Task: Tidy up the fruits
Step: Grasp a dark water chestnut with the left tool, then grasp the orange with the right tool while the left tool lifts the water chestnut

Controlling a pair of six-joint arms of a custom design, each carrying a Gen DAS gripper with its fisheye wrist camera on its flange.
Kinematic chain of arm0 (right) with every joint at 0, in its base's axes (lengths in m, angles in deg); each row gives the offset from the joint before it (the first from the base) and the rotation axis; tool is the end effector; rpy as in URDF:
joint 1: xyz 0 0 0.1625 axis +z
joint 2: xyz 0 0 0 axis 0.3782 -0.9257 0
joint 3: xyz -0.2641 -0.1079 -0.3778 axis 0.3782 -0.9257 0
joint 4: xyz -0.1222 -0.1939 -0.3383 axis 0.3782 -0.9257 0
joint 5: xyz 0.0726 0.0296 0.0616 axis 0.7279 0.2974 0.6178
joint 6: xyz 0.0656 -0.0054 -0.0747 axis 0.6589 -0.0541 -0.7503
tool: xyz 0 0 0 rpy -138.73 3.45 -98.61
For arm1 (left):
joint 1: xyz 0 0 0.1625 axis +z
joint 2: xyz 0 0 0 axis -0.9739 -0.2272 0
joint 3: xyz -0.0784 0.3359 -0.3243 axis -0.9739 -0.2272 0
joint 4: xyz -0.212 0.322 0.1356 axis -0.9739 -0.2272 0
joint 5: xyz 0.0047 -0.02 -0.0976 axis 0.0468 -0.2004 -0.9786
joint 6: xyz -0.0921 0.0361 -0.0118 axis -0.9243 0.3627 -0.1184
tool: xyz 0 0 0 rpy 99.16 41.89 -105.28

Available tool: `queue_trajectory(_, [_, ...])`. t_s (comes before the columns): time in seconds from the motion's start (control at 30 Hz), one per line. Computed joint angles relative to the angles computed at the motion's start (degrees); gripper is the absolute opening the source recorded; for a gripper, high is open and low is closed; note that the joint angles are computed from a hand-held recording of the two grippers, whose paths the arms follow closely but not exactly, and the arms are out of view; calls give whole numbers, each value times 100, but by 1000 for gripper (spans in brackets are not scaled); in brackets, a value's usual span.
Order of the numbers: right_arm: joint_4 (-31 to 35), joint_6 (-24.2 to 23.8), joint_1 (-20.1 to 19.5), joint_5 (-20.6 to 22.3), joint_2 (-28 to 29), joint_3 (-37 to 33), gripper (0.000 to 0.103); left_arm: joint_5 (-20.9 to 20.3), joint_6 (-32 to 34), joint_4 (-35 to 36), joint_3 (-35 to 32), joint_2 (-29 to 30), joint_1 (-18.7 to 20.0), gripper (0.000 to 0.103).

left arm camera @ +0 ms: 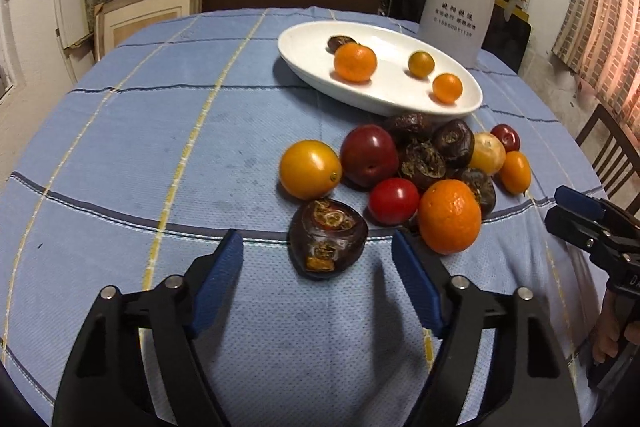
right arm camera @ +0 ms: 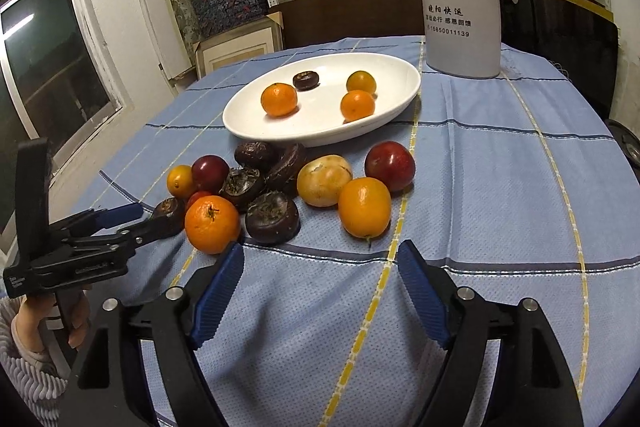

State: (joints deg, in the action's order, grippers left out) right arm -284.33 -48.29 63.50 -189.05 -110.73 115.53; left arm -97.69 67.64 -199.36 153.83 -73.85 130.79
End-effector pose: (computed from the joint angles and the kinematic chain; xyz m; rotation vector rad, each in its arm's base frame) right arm 0.0487 -0.5410 0.2551 0.0402 -2.2373 1.1608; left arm -0.2825 -0.6920 0.0166 1.0771 2.4534 -0.5217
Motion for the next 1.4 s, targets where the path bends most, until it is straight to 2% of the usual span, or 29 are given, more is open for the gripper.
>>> queue_trajectory(0.1, [31,-10,7,-19,7,-1,80,-42,-39,195,-99,47,14,66])
queue_trajectory(0.33, [168,56,-12,-32,-12,-34,80,-76,-11,388,-276,152,36,63])
queue_trajectory(0.43, [194,55,-4,-55,-5,-44,80,-74,29,376,-289,171,27,48])
queue_trajectory(0.5, [208,58,-5,-57,-7,-52,80,-101,45,374,-290,172,27,43])
queue_trajectory(0.6, [227,67,-7,-58,-9,-54,80,-154,87,339,-271,163,27,42])
queue_trajectory(0.8, [253,65,-49,7,-26,-53,80,-40,345,-391,28,79,-48,41])
queue_trajectory(1.03, [203,303,-114,-191,-44,-127,79,-280,330,-435,138,-30,-27,41])
queue_trajectory(1.27, [617,112,-104,-363,89,-556,58,-381,433,-448,199,-49,-45,41])
queue_trajectory(1.4, [880,155,-121,-391,146,-745,55,-392,475,-507,248,-60,-66,41])
